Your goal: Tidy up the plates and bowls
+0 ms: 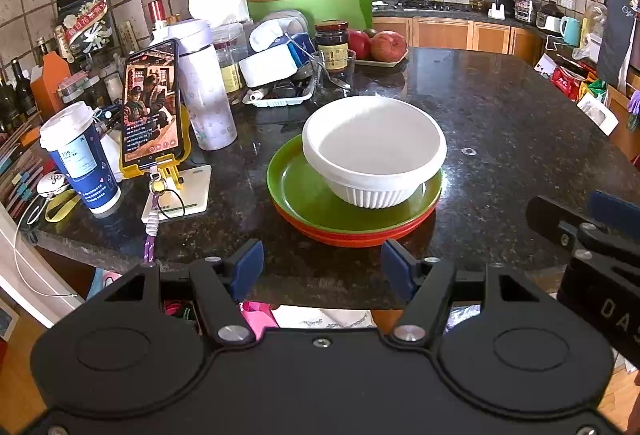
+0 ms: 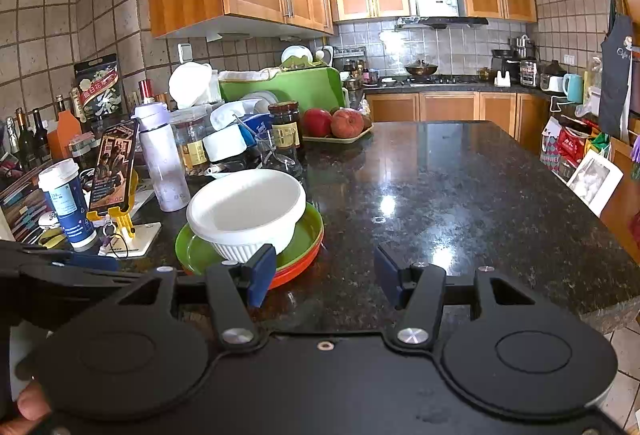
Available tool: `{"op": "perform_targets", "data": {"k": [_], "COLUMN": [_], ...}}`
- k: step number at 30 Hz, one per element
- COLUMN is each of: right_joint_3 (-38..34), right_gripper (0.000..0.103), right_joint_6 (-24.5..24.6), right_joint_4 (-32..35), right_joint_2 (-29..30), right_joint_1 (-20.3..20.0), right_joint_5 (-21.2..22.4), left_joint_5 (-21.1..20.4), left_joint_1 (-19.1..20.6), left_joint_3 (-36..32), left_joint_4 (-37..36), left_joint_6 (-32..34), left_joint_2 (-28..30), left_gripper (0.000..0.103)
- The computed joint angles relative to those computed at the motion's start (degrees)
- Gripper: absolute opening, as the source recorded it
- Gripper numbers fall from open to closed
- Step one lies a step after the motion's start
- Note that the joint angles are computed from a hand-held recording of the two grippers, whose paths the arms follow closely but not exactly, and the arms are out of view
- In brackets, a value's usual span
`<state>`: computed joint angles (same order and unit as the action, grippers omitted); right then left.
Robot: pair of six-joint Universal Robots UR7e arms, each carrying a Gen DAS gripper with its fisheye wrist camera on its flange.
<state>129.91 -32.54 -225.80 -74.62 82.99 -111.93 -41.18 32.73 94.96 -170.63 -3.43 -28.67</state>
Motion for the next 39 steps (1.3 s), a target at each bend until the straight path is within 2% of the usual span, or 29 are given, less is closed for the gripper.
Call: {"op": "perform_targets", "data": {"k": [39], "right_joint_3": [1.0], "right_gripper": [0.057], "right_joint_6": [-0.4], "right_joint_4": [1.4], "right_joint_2": [-1.7], "right_joint_1": [-1.2], "right_joint_5": [2.4], "left_joint_5": [0.3], "left_joint_1": [-0.1], "left_joint_3": [-1.1], "left_joint_4": [2.5], "left_joint_6": [-2.0], "left_joint_2": [0.8], "left_gripper": [0.068]}}
